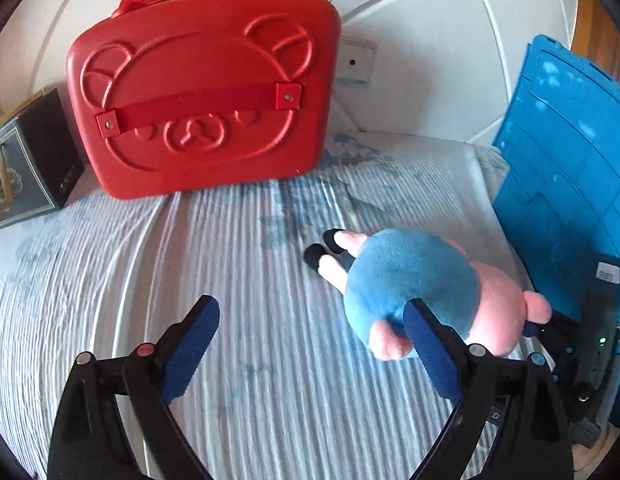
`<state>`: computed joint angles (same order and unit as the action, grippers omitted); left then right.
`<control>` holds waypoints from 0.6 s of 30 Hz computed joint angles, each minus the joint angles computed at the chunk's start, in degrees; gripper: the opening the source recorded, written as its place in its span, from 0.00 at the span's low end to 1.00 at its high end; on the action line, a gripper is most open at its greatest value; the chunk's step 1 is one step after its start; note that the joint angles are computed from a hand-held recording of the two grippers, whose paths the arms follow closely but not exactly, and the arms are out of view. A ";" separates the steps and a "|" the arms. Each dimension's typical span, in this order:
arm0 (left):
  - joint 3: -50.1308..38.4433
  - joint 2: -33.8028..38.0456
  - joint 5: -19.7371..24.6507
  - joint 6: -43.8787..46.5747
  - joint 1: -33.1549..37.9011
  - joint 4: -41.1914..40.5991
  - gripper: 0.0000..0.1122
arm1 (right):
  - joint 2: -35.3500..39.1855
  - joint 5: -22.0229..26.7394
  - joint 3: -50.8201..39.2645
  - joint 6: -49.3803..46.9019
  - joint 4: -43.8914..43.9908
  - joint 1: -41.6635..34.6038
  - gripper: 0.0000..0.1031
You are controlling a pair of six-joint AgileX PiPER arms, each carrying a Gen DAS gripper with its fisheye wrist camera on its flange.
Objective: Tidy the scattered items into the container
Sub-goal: 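Close right gripper on blue-shirt pig's head while left gripper grasps its body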
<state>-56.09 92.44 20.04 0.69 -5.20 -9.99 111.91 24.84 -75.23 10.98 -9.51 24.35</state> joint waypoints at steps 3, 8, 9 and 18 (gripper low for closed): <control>1.18 -0.24 0.74 -3.60 -3.89 5.27 0.84 | -3.15 -0.98 5.50 -2.46 1.76 -0.12 0.72; 0.54 2.18 1.19 -2.57 -6.75 7.59 0.84 | -7.82 -0.49 8.56 -4.66 7.82 -1.67 0.84; 0.46 2.59 1.44 -1.29 -6.89 6.77 0.84 | -8.30 -0.28 8.61 -5.47 8.96 -2.20 0.86; 0.39 4.43 2.15 9.85 -6.27 -2.14 0.85 | -2.53 5.31 0.44 -19.83 26.02 -6.17 0.88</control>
<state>-55.70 96.87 22.19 10.54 -11.48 -12.13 109.38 30.15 -74.79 -8.86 16.51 18.18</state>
